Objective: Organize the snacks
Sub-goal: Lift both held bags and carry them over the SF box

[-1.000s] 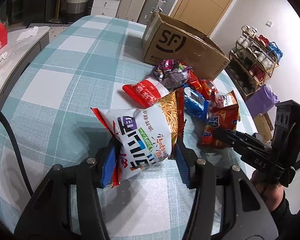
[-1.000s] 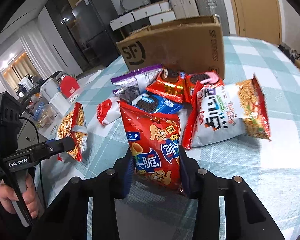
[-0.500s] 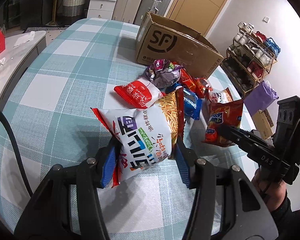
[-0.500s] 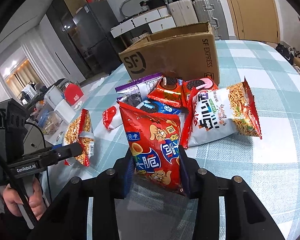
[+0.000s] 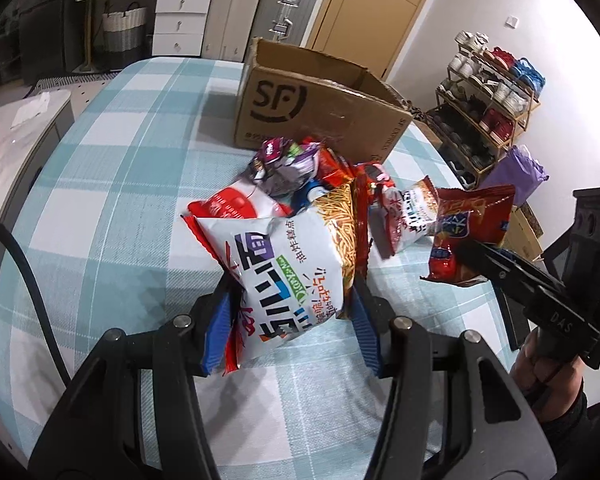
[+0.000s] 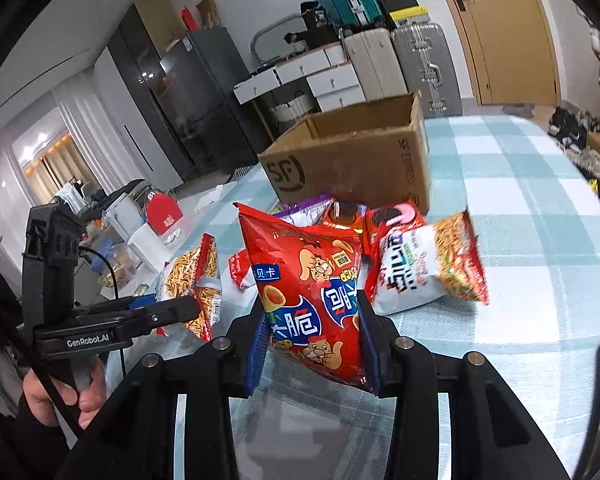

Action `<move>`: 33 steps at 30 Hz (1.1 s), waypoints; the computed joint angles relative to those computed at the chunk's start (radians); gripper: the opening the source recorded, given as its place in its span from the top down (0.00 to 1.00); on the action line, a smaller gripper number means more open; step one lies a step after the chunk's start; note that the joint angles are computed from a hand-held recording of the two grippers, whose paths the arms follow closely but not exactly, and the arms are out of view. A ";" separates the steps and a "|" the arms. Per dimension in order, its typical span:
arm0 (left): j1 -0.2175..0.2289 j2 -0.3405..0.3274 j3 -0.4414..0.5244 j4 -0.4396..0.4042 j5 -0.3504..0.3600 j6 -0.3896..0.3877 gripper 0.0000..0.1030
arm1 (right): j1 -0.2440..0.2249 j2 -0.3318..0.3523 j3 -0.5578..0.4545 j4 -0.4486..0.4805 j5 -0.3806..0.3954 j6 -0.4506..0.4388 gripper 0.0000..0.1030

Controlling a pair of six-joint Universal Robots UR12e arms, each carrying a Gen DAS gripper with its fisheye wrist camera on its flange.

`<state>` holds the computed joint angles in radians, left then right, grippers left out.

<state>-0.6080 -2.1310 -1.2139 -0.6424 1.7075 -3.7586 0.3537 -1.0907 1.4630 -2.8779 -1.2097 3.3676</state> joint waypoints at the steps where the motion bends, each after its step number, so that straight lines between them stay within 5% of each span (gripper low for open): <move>1: 0.000 -0.002 0.007 -0.003 -0.004 0.005 0.51 | 0.001 -0.006 0.005 -0.006 -0.008 -0.011 0.61; 18: 0.005 -0.068 0.161 -0.020 -0.014 0.080 0.51 | -0.030 -0.049 0.041 -0.113 0.024 -0.005 0.61; 24: 0.017 -0.095 0.244 -0.061 -0.020 0.125 0.51 | -0.050 -0.024 -0.027 -0.129 0.115 0.038 0.61; 33: 0.049 -0.128 0.357 -0.133 -0.042 0.158 0.51 | -0.057 0.034 -0.183 -0.085 0.145 0.041 0.61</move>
